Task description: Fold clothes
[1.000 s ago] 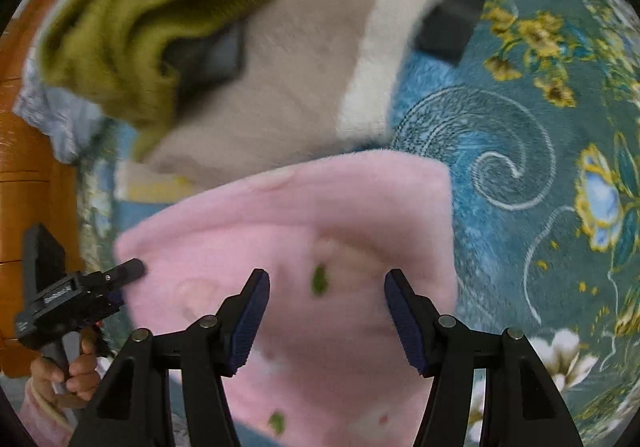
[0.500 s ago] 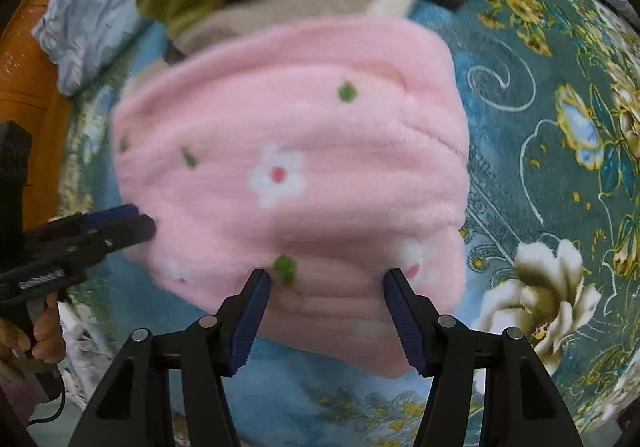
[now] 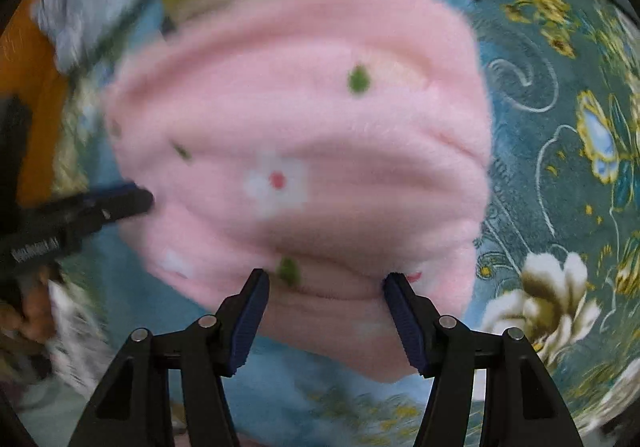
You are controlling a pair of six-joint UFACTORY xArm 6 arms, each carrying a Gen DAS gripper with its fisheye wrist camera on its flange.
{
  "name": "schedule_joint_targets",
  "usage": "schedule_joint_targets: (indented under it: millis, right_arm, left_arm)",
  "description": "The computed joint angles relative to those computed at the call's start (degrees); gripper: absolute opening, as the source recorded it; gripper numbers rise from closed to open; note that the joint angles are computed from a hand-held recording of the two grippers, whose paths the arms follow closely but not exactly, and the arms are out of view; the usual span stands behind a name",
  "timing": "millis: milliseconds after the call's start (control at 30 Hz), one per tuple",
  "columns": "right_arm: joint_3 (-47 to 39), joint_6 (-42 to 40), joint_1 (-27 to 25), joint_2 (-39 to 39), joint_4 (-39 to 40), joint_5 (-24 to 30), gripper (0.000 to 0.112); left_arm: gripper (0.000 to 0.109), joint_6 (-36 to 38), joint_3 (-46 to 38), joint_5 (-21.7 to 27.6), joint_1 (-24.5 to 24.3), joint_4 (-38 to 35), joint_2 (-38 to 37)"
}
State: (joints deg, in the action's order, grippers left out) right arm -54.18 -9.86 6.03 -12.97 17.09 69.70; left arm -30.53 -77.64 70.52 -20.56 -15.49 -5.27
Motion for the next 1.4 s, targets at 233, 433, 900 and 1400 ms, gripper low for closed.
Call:
schedule_joint_targets:
  millis: [233,433,900,1400]
  right_arm:
    - [-5.6,0.7,-1.8,4.8,0.6,-6.0,0.064]
    - [-6.1,0.3,-2.3,12.1,0.9,-6.6,0.065]
    - [-8.2,-1.0,-6.9,9.4,6.8,-3.3,0.072]
    - [-4.6,2.9,-18.4,13.6,12.4,3.2,0.083]
  left_arm:
    - [0.051,0.5,-4.6,-1.7,2.6,1.5,3.9]
    - [0.051,2.8,-4.6,0.7,4.6,0.5,6.8]
    - [0.055,-2.8,-5.6,2.6,6.5,0.1,1.1]
    - [0.084,-6.0,16.3,-4.9,12.3,-19.9,-7.9]
